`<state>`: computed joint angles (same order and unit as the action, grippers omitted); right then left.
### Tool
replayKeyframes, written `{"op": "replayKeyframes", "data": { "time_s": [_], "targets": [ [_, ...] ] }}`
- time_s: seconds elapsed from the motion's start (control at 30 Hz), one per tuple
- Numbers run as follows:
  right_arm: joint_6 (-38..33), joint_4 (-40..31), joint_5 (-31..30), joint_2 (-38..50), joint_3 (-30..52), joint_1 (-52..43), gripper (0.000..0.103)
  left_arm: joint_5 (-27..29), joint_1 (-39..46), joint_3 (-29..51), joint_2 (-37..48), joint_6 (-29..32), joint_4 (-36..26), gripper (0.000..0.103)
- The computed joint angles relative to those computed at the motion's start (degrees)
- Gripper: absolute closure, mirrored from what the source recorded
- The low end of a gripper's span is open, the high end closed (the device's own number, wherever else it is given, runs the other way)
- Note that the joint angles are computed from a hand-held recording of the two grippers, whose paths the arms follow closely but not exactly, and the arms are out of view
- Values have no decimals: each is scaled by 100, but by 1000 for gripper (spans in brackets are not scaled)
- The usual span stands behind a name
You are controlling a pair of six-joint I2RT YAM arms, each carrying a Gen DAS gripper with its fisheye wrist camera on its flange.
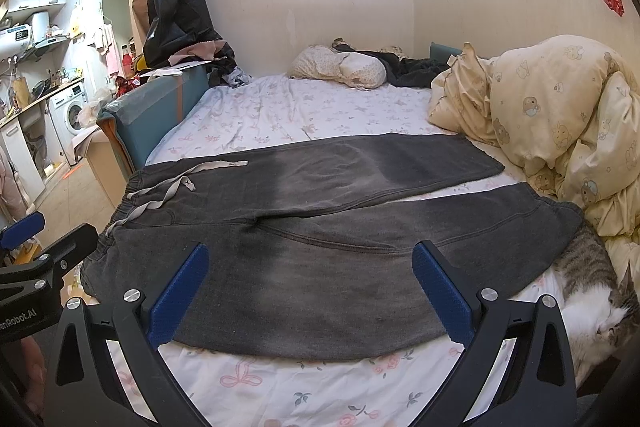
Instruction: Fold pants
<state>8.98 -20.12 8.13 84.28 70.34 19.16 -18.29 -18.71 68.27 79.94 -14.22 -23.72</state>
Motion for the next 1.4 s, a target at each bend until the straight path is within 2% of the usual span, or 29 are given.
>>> {"op": "replayKeyframes", "data": {
  "time_s": [1.4],
  "targets": [
    [45, 12, 6, -4, -36, 16, 0, 11, -18, 36, 39, -92, -14, 0]
  ]
}}
